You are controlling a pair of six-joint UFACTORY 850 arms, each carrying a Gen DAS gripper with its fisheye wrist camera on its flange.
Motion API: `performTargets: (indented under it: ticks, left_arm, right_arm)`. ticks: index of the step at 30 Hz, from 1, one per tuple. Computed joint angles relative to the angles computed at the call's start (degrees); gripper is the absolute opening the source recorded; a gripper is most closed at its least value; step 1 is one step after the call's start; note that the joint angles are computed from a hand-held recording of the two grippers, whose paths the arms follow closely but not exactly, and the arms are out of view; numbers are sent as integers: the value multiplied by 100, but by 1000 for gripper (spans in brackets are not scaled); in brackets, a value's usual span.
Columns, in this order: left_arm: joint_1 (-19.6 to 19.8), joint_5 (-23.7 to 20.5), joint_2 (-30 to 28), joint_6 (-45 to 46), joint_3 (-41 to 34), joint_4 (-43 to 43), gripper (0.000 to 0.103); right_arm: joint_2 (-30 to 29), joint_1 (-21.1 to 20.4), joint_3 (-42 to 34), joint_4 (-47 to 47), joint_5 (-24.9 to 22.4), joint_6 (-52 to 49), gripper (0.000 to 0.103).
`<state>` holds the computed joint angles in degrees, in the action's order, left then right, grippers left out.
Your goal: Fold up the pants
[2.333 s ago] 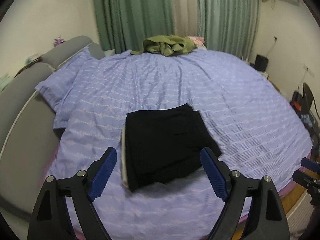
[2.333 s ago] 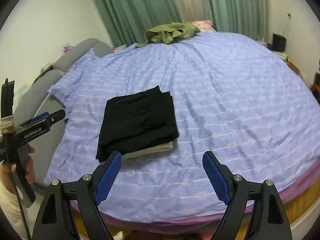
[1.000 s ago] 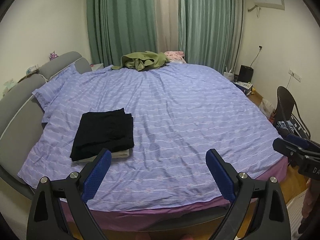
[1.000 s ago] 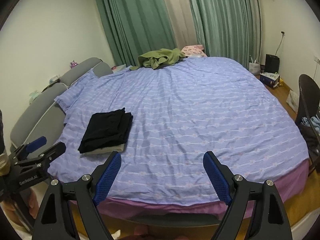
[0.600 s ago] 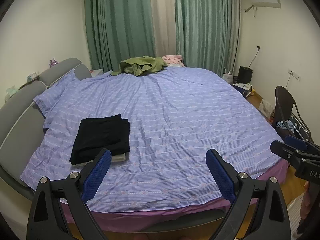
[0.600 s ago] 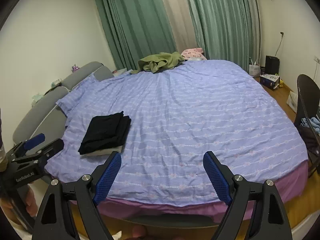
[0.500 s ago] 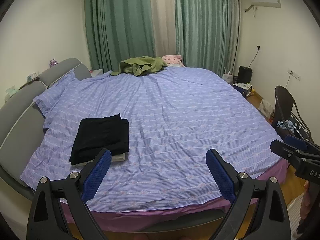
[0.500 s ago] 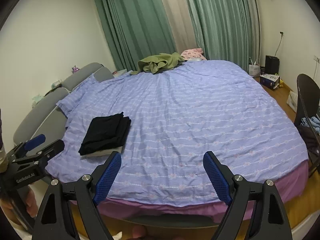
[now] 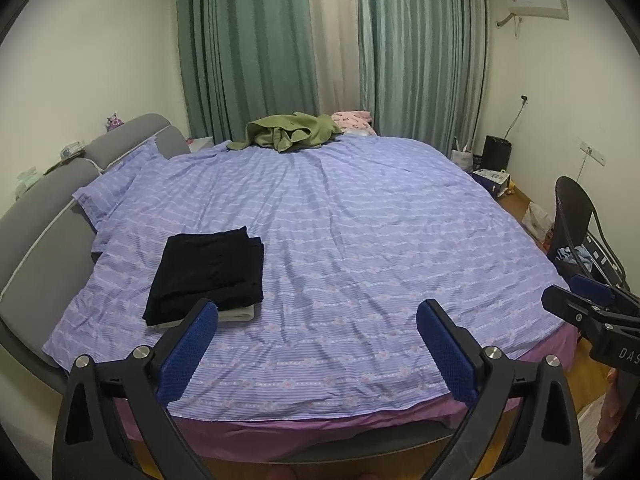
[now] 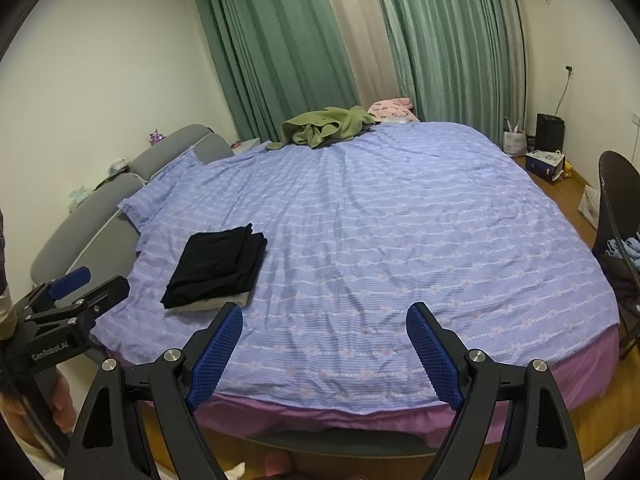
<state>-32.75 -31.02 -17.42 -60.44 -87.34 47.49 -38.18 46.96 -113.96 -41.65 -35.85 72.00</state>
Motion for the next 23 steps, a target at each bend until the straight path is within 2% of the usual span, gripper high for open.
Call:
performTargets:
  ticks: [23]
  left_arm:
    - [45, -159, 30, -240, 32, 184, 103]
  right_arm:
    - [-83, -22, -127, 70, -55, -130, 85]
